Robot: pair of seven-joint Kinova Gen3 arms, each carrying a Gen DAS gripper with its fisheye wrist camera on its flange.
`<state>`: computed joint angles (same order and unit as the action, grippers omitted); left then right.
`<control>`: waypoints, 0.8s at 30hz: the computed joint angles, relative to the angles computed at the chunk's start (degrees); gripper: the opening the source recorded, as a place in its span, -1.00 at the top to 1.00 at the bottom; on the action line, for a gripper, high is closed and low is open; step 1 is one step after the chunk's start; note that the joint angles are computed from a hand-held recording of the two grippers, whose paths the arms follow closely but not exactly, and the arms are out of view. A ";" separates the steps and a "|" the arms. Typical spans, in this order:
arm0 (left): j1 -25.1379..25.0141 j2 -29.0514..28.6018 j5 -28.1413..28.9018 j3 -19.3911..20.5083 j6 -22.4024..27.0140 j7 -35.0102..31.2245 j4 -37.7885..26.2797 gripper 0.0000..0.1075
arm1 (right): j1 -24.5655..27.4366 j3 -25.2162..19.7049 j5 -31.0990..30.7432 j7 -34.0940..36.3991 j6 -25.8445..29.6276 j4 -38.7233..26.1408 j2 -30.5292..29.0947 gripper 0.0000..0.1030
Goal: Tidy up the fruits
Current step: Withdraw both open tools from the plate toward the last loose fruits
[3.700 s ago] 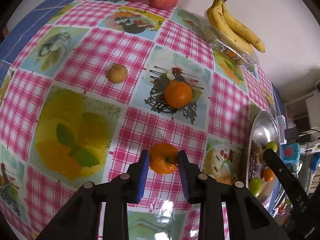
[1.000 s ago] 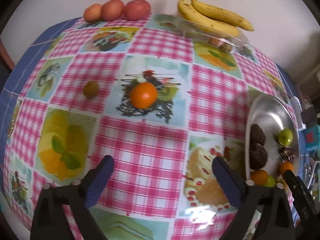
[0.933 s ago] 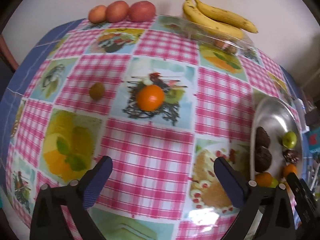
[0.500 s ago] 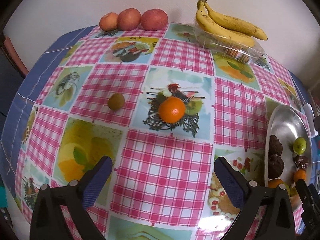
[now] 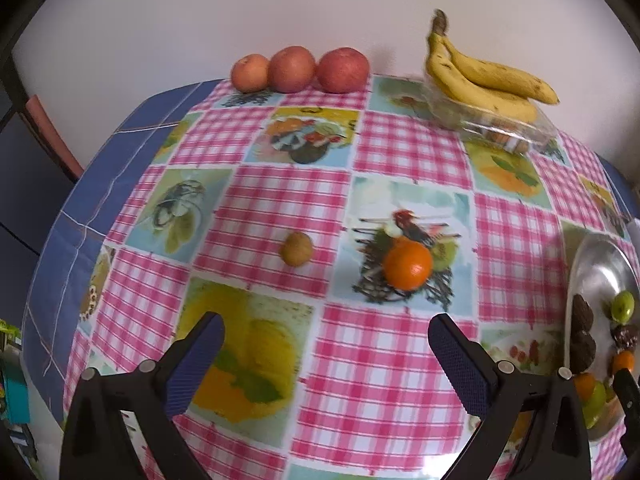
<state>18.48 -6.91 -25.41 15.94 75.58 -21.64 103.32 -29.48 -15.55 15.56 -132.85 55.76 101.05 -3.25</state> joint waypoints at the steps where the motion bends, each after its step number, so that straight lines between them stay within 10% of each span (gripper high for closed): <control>1: -0.25 -0.47 0.08 -0.42 -0.38 -0.22 0.40 -0.92 | -0.35 -0.52 1.00 -0.73 0.54 -0.51 0.28 -0.89; 16: -11.85 -11.23 0.89 -4.19 -11.25 -6.45 8.70 -0.92 | -6.29 -1.01 2.17 -2.03 0.08 -8.72 5.32 -0.89; 24: -13.86 -14.34 16.85 -19.45 -20.06 -21.34 12.86 -0.89 | -11.56 0.19 -0.93 1.16 -2.92 -16.99 13.61 -0.84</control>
<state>4.62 -21.25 -8.56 -3.51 55.53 -42.98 116.18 -41.04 -15.36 14.63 -131.69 52.83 84.06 10.36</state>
